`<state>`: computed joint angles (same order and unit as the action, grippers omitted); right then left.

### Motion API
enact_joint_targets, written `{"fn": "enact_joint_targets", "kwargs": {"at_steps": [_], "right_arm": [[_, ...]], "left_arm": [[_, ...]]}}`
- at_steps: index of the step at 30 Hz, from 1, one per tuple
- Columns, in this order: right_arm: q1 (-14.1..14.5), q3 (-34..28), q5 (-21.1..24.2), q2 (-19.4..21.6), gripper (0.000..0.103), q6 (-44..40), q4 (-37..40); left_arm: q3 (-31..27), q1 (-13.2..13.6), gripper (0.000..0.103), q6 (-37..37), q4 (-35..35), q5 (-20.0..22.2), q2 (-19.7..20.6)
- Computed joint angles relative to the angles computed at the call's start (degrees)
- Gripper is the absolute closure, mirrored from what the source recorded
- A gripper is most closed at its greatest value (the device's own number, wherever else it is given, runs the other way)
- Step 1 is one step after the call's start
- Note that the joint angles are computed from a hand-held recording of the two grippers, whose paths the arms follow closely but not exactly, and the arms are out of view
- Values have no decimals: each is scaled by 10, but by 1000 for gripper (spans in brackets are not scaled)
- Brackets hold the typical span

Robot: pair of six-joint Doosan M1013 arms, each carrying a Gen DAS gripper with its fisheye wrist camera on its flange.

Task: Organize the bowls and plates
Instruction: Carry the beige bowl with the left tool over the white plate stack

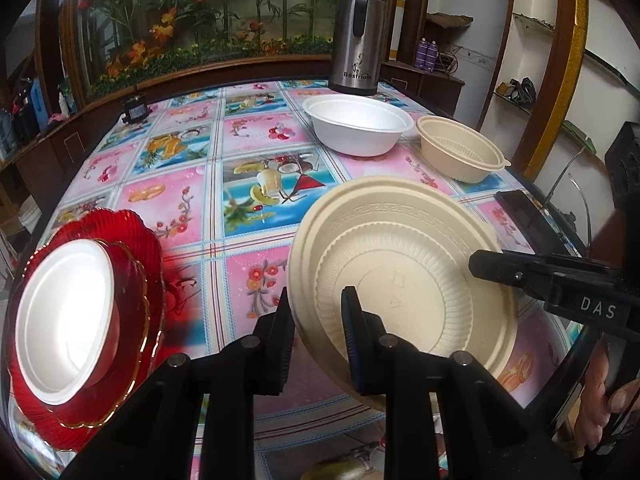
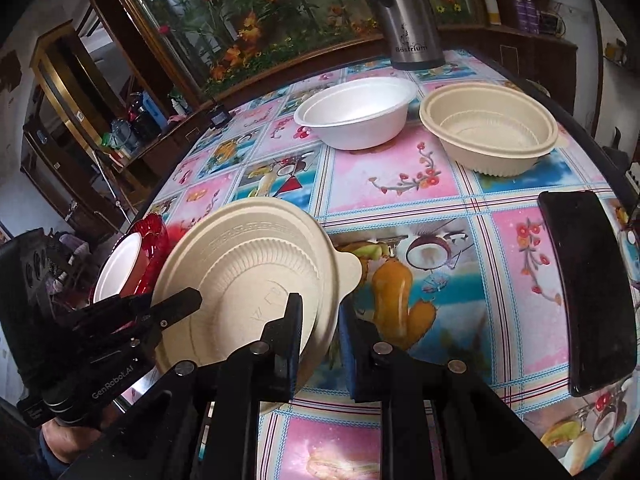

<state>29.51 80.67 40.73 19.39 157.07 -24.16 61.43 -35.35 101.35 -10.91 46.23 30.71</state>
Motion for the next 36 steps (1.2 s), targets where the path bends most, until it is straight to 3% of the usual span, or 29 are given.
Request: {"fn": "enact_joint_targets", "kwargs": {"at_steps": [13, 36], "right_arm": [[12, -17, 18, 10, 84, 3, -20], [19, -59, 52, 32, 84, -25, -25]], "left_arm": [[25, 1, 81, -4, 10, -35, -17], [41, 15, 81, -7, -4, -57, -28]]}}
